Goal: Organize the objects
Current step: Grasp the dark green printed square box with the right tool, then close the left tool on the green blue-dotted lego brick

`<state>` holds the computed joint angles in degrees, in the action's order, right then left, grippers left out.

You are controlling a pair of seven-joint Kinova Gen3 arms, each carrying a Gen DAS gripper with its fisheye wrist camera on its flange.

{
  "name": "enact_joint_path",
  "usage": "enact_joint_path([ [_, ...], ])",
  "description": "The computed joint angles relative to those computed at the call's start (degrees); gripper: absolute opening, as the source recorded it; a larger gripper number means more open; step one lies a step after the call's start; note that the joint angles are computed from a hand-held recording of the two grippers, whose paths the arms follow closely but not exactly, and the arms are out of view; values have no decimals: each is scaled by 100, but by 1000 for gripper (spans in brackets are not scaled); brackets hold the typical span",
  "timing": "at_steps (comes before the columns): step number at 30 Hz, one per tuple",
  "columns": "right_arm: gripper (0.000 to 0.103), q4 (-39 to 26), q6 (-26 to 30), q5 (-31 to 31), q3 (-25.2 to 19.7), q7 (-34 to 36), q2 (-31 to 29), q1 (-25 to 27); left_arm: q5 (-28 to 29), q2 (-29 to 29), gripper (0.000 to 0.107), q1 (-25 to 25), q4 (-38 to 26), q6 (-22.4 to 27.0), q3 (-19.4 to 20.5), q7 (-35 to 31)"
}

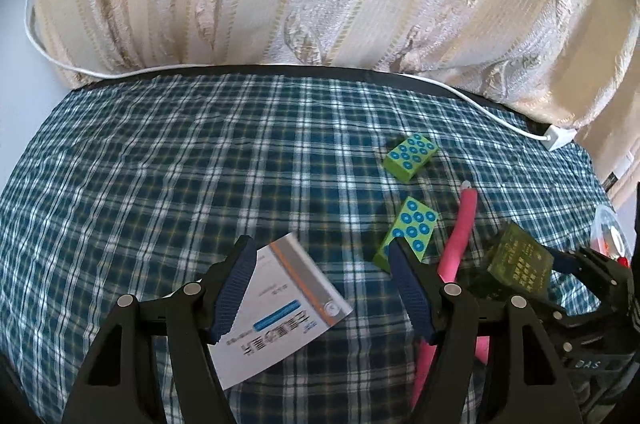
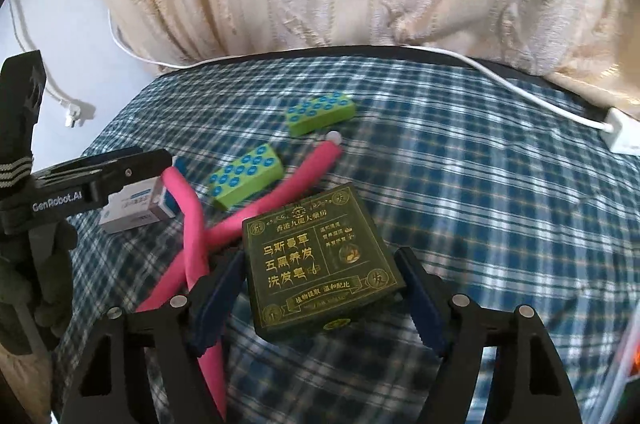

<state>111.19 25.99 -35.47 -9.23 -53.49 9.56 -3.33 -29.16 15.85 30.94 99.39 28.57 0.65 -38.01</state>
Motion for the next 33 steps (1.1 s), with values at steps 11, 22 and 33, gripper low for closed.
enact_joint_path([
  [11,78,399,-261,0,226,-213,-343,74,154,329,70,76,-500,92,65,-471],
  [22,78,600,-374,-404,311,122,-516,64,759,711,70,104,-883,133,127,-1098],
  [33,78,652,-292,-853,400,501,-540,117,720,577,70,148,-619,123,-29,-1064],
])
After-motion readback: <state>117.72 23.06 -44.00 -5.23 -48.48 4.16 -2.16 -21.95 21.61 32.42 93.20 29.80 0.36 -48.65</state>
